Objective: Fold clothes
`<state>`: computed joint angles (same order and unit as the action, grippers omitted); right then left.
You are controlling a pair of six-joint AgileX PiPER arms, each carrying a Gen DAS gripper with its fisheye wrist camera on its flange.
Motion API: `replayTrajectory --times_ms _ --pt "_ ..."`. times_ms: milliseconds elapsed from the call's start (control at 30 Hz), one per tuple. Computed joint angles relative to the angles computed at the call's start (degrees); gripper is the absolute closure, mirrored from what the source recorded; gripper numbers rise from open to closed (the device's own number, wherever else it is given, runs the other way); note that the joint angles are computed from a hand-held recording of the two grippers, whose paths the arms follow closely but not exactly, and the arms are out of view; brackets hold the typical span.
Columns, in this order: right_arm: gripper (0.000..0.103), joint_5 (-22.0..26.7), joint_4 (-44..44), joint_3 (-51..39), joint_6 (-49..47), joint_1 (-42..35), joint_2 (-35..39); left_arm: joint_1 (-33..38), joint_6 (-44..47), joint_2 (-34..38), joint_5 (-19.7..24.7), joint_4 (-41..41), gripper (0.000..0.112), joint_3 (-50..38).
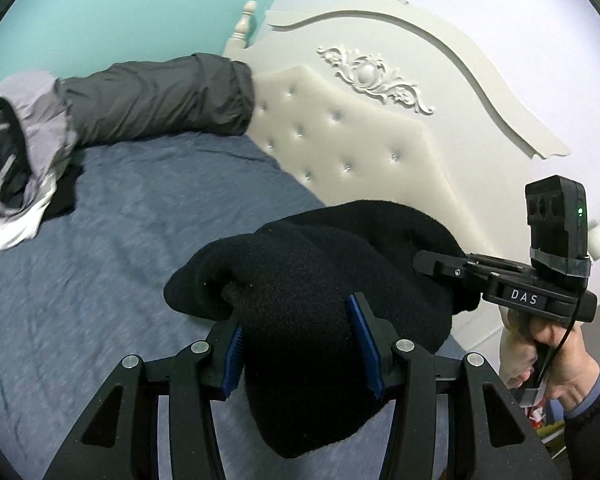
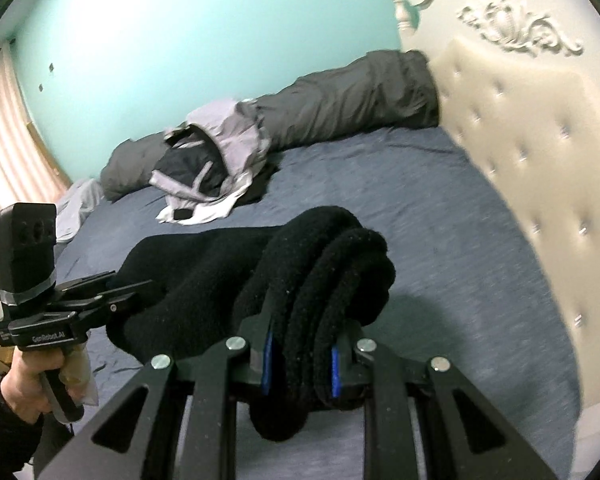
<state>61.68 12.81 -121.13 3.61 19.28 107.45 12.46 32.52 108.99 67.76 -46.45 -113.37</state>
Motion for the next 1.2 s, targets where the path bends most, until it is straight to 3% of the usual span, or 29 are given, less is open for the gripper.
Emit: replayTrajectory --times_ms 167,300,467,600,700,967,1200 --pt "0.083 2.33 2.17 -7.13 -5.97 -6.85 4.42 -8.39 -7.18 4.95 -5.14 5.38 0.060 -7.36" --pt "0.083 3.84 1.59 -12.89 -9.91 -9.85 8.39 -12.51 -12.30 10.59 -6.22 9.11 0.061 -16.57" --pt "0.083 0.25 2.34 -15.35 -13.26 -13.55 11.38 -16.39 -17.55 18.73 -7.10 11.57 0.061 -28.14" --pt "0.084 -4.93 3.71 -10.86 -16.49 -16.06 11.31 -19.48 -17.34 19.97 -13.29 12.55 0.061 -24.43" --pt "0.083 -8.56 4.85 -6.59 -18.40 -17.99 11.44 -21.88 -16.56 19.41 -18.44 12.35 0.061 -16.90" --pt "0.083 -12.55 7.00 11.67 -23.30 -22.78 9.71 -25.21 -12.28 17.49 -21.59 6.35 0.061 -0.66" --pt "0.084 -5.01 9.56 13.49 -23.84 -26.72 8.01 -25.57 -14.11 15.18 -18.23 2.35 0.061 5.45"
